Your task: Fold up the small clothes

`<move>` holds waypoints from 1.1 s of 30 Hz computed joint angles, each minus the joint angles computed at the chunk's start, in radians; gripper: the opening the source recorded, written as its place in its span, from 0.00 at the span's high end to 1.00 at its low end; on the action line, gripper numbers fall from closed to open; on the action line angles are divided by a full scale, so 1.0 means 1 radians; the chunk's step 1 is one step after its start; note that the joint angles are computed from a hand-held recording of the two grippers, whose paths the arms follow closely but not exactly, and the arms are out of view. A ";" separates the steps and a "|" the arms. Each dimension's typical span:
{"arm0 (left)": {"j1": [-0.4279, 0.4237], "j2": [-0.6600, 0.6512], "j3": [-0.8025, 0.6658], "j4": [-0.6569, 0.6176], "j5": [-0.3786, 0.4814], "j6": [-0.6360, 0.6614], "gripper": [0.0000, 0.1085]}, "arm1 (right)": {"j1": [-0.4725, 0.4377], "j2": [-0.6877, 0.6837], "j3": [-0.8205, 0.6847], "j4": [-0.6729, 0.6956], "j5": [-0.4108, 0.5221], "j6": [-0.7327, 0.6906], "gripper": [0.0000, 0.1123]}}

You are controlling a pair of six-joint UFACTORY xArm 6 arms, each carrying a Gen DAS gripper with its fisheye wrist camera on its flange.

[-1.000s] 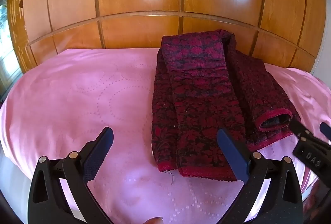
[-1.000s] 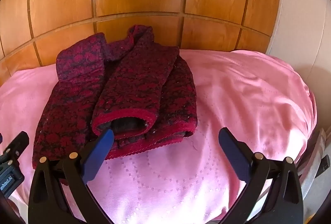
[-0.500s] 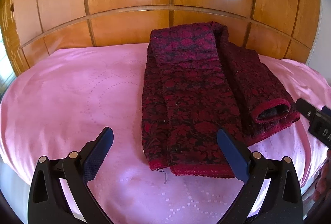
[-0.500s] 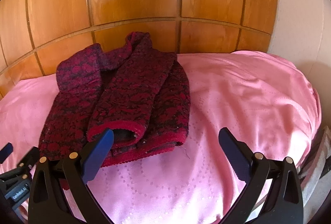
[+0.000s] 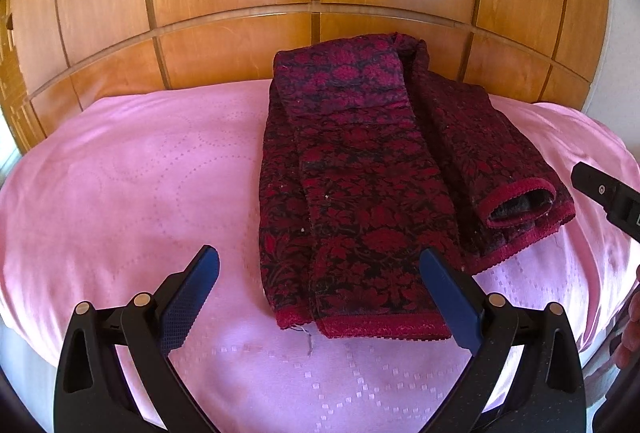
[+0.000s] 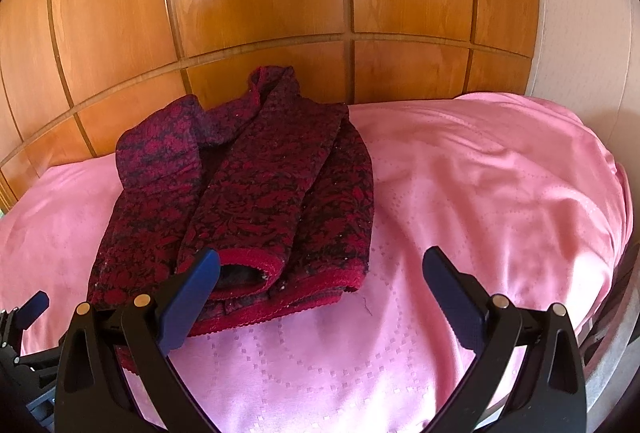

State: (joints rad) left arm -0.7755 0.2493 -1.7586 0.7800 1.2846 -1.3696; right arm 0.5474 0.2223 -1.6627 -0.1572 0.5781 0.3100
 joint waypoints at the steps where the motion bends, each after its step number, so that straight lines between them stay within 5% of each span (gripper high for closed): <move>1: -0.001 -0.001 0.001 -0.001 -0.001 0.001 0.09 | -0.002 0.005 -0.007 0.008 0.003 -0.005 0.10; 19: 0.000 0.059 -0.063 -0.041 -0.032 0.104 0.09 | -0.008 0.009 -0.020 0.063 0.013 -0.049 0.10; 26: 0.004 0.080 -0.067 -0.093 -0.082 0.178 0.27 | -0.014 0.035 -0.063 0.235 0.028 -0.198 0.10; 30: 0.002 0.091 -0.064 -0.093 -0.079 0.216 0.36 | -0.010 0.107 -0.178 0.435 0.125 -0.378 0.27; 33: 0.004 0.090 -0.051 -0.086 -0.097 0.235 0.37 | -0.002 0.205 -0.303 0.429 0.197 -0.389 0.33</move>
